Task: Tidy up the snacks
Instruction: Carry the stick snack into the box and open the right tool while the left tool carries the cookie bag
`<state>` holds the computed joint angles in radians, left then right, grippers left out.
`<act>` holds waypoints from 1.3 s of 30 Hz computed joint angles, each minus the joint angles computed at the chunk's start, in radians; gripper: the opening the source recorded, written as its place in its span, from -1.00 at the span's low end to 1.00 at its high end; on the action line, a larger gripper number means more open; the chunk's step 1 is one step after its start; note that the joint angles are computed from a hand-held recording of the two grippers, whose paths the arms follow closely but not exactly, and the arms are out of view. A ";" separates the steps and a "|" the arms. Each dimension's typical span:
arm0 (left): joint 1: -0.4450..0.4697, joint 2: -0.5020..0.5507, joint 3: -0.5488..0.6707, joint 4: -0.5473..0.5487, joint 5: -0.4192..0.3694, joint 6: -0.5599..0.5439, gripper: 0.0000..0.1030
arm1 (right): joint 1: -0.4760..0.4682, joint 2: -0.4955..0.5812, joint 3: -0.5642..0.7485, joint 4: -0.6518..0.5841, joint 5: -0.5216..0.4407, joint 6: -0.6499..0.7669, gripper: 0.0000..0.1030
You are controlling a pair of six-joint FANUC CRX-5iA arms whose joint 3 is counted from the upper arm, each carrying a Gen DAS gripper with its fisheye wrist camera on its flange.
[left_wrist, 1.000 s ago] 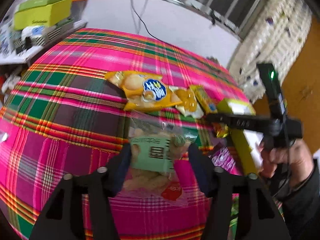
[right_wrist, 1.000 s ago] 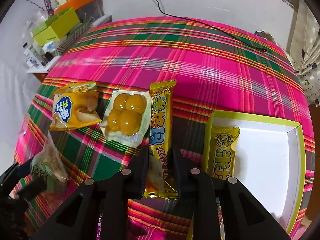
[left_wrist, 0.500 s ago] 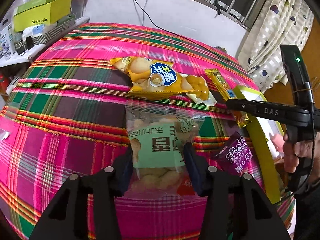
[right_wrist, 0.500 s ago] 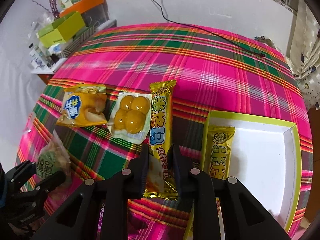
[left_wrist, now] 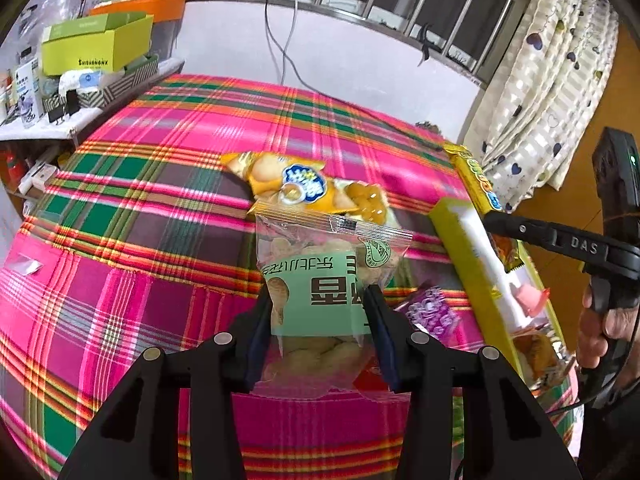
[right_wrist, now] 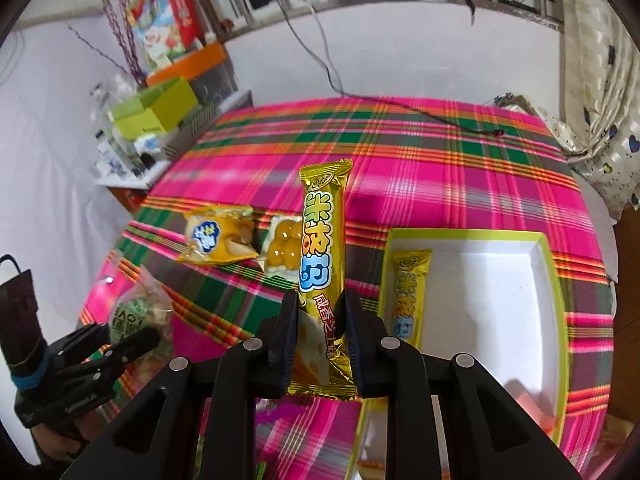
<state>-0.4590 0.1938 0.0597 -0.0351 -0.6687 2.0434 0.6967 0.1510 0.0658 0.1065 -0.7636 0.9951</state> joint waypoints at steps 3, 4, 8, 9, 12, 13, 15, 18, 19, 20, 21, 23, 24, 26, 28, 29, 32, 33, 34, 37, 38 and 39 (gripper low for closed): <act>-0.010 -0.008 -0.001 0.009 0.018 -0.009 -0.11 | 0.001 -0.042 -0.042 0.019 0.025 -0.022 -0.62; -0.014 -0.011 -0.002 0.017 0.026 -0.016 -0.11 | 0.002 -0.055 -0.056 0.027 0.032 -0.031 -0.62; -0.029 -0.011 0.004 0.031 0.040 -0.025 -0.11 | -0.002 -0.099 -0.103 0.049 0.055 -0.063 -0.62; -0.031 -0.011 0.005 0.034 0.044 -0.028 -0.11 | -0.004 -0.103 -0.108 0.048 0.057 -0.064 -0.62; -0.044 -0.008 0.016 0.031 0.046 -0.028 -0.11 | -0.010 -0.120 -0.129 0.051 0.063 -0.073 -0.62; -0.048 -0.005 0.021 0.030 0.046 -0.027 -0.11 | -0.012 -0.123 -0.133 0.049 0.064 -0.075 -0.62; -0.055 0.000 0.032 0.027 0.042 -0.025 -0.11 | -0.014 -0.131 -0.143 0.049 0.067 -0.079 -0.62; -0.067 0.012 0.051 0.021 0.034 -0.027 -0.11 | -0.018 -0.138 -0.154 0.047 0.070 -0.083 -0.62; -0.071 0.016 0.057 0.021 0.032 -0.029 -0.11 | -0.020 -0.140 -0.157 0.046 0.071 -0.083 -0.62; -0.074 0.019 0.062 0.022 0.031 -0.032 -0.11 | -0.022 -0.142 -0.160 0.045 0.072 -0.084 -0.62; -0.076 0.022 0.066 0.022 0.029 -0.035 -0.11 | -0.024 -0.143 -0.161 0.044 0.073 -0.084 -0.62; -0.082 0.029 0.077 0.020 0.025 -0.038 -0.11 | -0.028 -0.144 -0.165 0.040 0.073 -0.085 -0.61; -0.084 0.033 0.082 0.023 0.024 -0.041 -0.11 | -0.031 -0.146 -0.167 0.037 0.073 -0.082 -0.62; -0.086 0.040 0.091 0.027 0.020 -0.050 -0.11 | -0.035 -0.146 -0.169 0.033 0.072 -0.081 -0.62; -0.089 0.046 0.098 0.030 0.018 -0.055 -0.11 | -0.039 -0.147 -0.172 0.030 0.071 -0.081 -0.62; -0.090 0.050 0.102 0.033 0.016 -0.059 -0.11 | -0.041 -0.146 -0.171 0.029 0.070 -0.081 -0.62; -0.092 0.059 0.110 0.043 0.014 -0.071 -0.11 | -0.046 -0.145 -0.173 0.025 0.068 -0.082 -0.62; -0.093 0.063 0.114 0.046 0.012 -0.074 -0.11 | -0.048 -0.145 -0.173 0.025 0.068 -0.082 -0.62; -0.094 0.066 0.118 0.047 0.010 -0.076 -0.11 | -0.051 -0.143 -0.172 0.022 0.067 -0.081 -0.62; -0.093 0.072 0.119 0.058 0.011 -0.087 -0.11 | -0.059 -0.137 -0.172 0.016 0.063 -0.079 -0.62; -0.094 0.073 0.120 0.060 0.011 -0.087 -0.11 | -0.063 -0.133 -0.170 0.013 0.060 -0.079 -0.62; -0.094 0.075 0.121 0.063 0.010 -0.089 -0.11 | -0.067 -0.130 -0.168 0.010 0.057 -0.077 -0.62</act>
<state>-0.5533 0.2686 0.1802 0.0277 -0.6582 1.9543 0.6299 0.0213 -0.1024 0.1165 -0.7064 0.9184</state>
